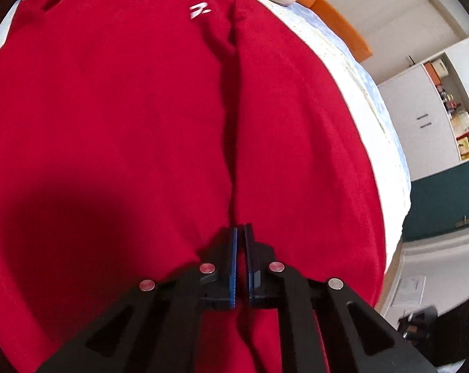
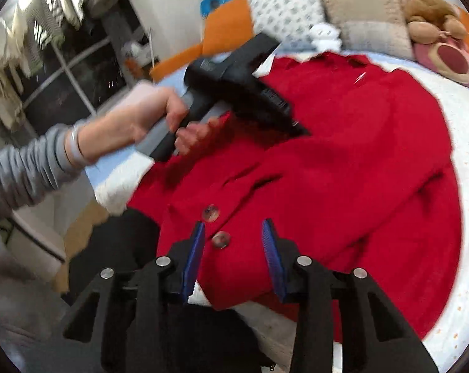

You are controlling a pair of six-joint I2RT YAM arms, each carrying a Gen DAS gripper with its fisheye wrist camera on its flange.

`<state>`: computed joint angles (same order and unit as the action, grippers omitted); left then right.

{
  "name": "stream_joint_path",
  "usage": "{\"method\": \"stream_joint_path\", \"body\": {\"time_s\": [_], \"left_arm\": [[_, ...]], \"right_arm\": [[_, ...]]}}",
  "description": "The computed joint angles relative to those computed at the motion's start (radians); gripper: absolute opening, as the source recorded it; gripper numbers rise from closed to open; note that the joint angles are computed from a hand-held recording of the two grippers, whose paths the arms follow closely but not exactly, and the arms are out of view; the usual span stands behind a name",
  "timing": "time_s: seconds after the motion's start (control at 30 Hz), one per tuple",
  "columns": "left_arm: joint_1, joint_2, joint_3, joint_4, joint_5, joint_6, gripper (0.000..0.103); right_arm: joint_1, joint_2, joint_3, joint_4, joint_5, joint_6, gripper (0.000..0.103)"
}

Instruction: Fold large clothes

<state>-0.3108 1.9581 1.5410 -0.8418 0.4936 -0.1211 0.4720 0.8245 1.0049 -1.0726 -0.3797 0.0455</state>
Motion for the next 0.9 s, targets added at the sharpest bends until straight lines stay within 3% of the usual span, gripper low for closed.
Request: {"method": "stream_joint_path", "body": {"time_s": [0.1,0.17,0.2,0.23,0.27,0.3,0.33,0.4,0.47,0.57,0.63,0.77,0.8,0.9], "left_arm": [[-0.019,-0.016,-0.059,0.082,-0.034,-0.005,0.01],[-0.037,-0.036,-0.068,0.092,-0.054,-0.006,0.01],[-0.03,-0.079,-0.118,0.094,-0.043,-0.001,0.017],[-0.02,-0.101,-0.126,0.082,-0.017,-0.004,0.035],[0.0,-0.138,-0.157,0.085,0.01,-0.003,0.043],[0.017,-0.174,-0.177,0.088,0.029,-0.004,0.058],[0.036,-0.25,-0.22,0.096,-0.004,-0.017,0.078],[0.071,-0.348,-0.255,0.076,-0.037,-0.02,0.09],[0.144,-0.441,-0.288,0.025,-0.002,0.0,0.09],[0.303,-0.572,-0.338,-0.077,0.054,0.06,0.091],[0.425,-0.653,-0.379,-0.151,0.077,0.138,0.091],[0.74,-0.701,-0.383,-0.349,0.157,0.406,0.091],[0.852,-0.659,-0.35,-0.414,0.171,0.518,0.091],[1.026,-0.582,-0.309,-0.495,0.195,0.677,0.091]], "right_arm": [[0.193,0.076,-0.042,0.019,0.218,0.077,0.034],[0.275,0.091,-0.037,0.02,0.294,0.133,0.035],[0.292,0.099,-0.013,0.006,0.313,0.152,0.037],[0.306,0.102,0.01,-0.003,0.332,0.168,0.037],[0.344,0.099,0.053,-0.015,0.377,0.2,0.038],[0.394,0.096,0.084,-0.024,0.42,0.23,0.038],[0.449,0.105,0.126,-0.025,0.464,0.252,0.045],[0.562,0.128,0.184,0.004,0.514,0.28,0.066],[0.695,0.183,0.227,0.038,0.598,0.276,0.076],[0.844,0.348,0.296,0.093,0.7,0.194,0.077],[0.86,0.439,0.329,0.141,0.673,0.152,0.077],[0.863,0.603,0.391,0.2,0.64,0.098,0.073],[0.863,0.649,0.412,0.199,0.64,0.08,0.069],[0.885,0.736,0.427,0.208,0.654,0.053,0.063]]}}
